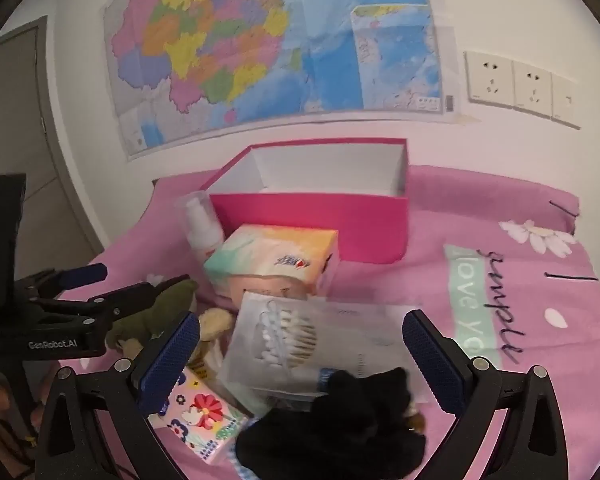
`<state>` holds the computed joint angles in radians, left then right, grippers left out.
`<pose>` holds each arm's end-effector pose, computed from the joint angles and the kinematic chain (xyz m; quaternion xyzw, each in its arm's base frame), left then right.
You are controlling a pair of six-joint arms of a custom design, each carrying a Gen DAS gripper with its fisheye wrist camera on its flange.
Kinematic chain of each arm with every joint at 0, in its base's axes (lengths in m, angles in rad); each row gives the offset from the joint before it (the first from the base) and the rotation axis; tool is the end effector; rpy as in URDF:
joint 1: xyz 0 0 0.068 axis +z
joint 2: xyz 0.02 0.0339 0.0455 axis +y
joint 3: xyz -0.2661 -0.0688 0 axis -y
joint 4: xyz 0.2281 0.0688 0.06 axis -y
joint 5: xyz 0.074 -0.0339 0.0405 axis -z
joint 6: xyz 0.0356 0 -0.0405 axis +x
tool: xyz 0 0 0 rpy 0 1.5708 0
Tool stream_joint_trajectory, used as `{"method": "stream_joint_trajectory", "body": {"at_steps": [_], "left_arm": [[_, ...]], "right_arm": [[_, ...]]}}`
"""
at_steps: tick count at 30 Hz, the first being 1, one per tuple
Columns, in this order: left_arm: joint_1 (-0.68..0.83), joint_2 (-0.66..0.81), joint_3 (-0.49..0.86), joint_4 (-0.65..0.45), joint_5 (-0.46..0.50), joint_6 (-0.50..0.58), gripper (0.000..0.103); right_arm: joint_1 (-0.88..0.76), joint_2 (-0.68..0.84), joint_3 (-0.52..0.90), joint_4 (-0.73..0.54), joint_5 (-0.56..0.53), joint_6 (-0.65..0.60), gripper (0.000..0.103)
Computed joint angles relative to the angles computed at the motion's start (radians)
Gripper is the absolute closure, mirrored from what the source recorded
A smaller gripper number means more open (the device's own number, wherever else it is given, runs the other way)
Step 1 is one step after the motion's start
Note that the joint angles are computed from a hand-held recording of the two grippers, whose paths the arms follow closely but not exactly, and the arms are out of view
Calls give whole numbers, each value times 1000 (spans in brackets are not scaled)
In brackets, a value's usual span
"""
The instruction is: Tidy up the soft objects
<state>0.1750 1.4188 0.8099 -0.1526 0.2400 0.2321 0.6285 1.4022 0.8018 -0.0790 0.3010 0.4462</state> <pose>0.2769 0.0404 0.2204 0.0732 0.9109 -0.0288 0.4050 0.2339 0.1569 0.2286 -0.0168 0.8943 0.1019 0.4354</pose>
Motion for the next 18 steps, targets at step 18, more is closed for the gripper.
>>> {"method": "stream_joint_trajectory", "body": {"at_steps": [18], "left_arm": [[30, -5, 0, -23, 41, -2, 0]], "right_arm": [[19, 70, 13, 69, -61, 99, 0]]}}
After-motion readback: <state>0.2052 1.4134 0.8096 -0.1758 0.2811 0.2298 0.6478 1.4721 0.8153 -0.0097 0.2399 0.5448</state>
